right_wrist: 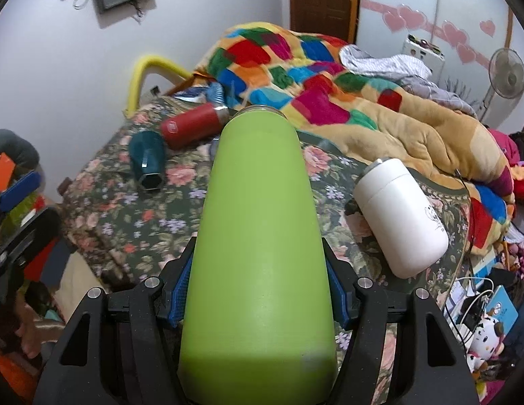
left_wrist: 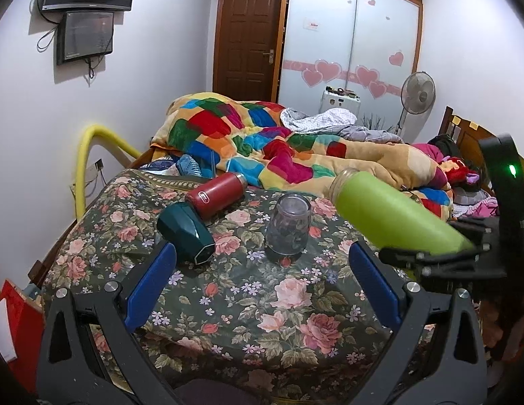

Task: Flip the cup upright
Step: 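Lift the green bottle with the right tool toward the left tool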

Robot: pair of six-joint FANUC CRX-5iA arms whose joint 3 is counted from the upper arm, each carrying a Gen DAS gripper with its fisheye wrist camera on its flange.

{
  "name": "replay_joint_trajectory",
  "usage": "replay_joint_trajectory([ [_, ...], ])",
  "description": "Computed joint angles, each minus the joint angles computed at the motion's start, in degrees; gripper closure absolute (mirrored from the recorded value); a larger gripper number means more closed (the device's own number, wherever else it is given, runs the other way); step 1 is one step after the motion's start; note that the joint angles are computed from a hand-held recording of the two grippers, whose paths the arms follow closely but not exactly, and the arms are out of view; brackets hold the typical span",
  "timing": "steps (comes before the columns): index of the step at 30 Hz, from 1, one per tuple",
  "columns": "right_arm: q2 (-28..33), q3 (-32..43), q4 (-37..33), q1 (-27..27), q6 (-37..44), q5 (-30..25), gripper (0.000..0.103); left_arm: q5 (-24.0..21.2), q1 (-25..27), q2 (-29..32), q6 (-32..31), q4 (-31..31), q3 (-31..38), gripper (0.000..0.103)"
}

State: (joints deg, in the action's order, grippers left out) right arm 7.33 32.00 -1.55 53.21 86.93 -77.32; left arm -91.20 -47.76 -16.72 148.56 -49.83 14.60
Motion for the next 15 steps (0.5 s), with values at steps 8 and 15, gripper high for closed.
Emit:
replay_joint_trajectory([
  [8,-0.8,-5.0,-4.3,0.1,1.4,1.2,0.041,0.0,1.7,-0.3,-0.3,2.2,-0.7,0.0],
  [15,0.1,-9.0,-3.2,1.7,4.0,1.6,0.041,3.4,7.5,-1.1,-0.5,8.6,-4.4,0.0],
])
